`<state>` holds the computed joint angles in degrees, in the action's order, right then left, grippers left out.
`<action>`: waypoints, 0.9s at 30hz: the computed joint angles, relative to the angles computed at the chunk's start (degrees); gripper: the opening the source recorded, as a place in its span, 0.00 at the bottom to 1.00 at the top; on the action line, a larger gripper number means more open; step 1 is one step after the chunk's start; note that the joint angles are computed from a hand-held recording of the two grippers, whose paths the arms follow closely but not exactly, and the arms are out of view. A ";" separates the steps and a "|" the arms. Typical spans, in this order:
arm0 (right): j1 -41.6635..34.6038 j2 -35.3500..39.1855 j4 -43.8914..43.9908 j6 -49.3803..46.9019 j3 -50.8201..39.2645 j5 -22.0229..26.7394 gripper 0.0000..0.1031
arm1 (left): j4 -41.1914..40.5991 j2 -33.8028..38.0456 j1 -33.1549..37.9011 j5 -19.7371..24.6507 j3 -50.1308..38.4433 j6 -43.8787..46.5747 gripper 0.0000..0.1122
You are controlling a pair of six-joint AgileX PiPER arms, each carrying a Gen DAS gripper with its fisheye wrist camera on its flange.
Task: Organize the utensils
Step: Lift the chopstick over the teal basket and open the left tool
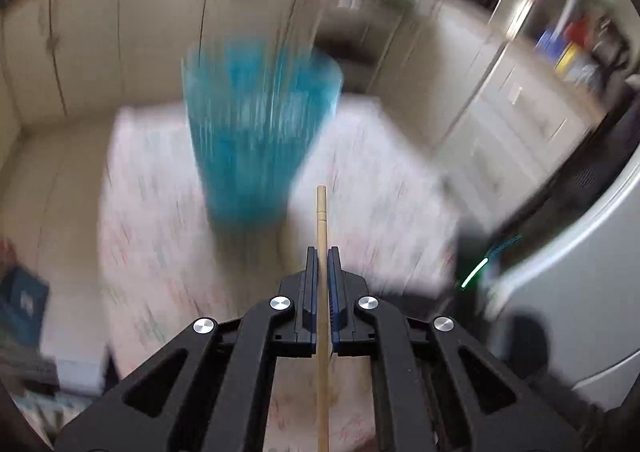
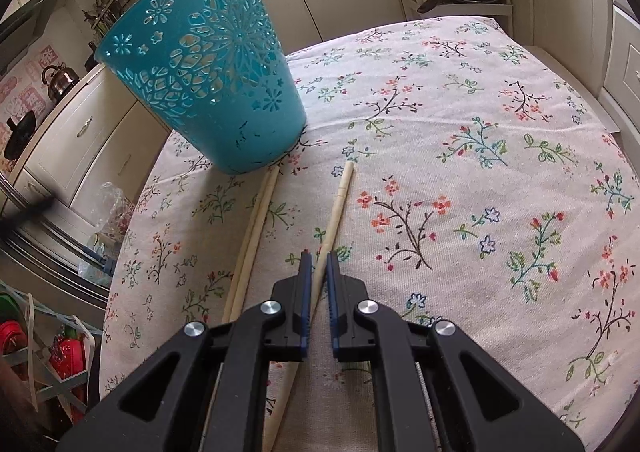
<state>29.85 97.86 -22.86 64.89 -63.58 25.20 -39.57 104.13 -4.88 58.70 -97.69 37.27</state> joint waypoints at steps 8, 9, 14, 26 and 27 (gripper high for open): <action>-0.21 -0.43 -1.06 0.87 1.19 -1.85 0.11 | -6.66 8.46 -3.83 -24.30 -18.44 -6.14 0.04; -0.17 -0.35 -1.60 1.29 1.21 -2.03 0.11 | -4.14 11.08 -5.10 -28.03 -20.94 -8.93 0.04; -0.27 -0.28 -2.47 1.91 1.37 -2.56 0.11 | 16.58 20.93 -8.67 -34.51 -31.14 -28.93 0.04; -0.96 -0.74 -0.62 0.56 2.42 -4.46 0.13 | 17.44 20.54 -7.83 -29.83 -26.35 -23.00 0.10; -1.11 -0.63 -0.11 -0.06 2.35 -4.59 0.14 | 15.47 17.87 -7.43 -31.32 -21.85 -21.03 0.14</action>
<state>28.74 97.23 -22.97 64.84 -61.24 20.61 -24.09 122.01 -12.30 27.38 -119.54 16.24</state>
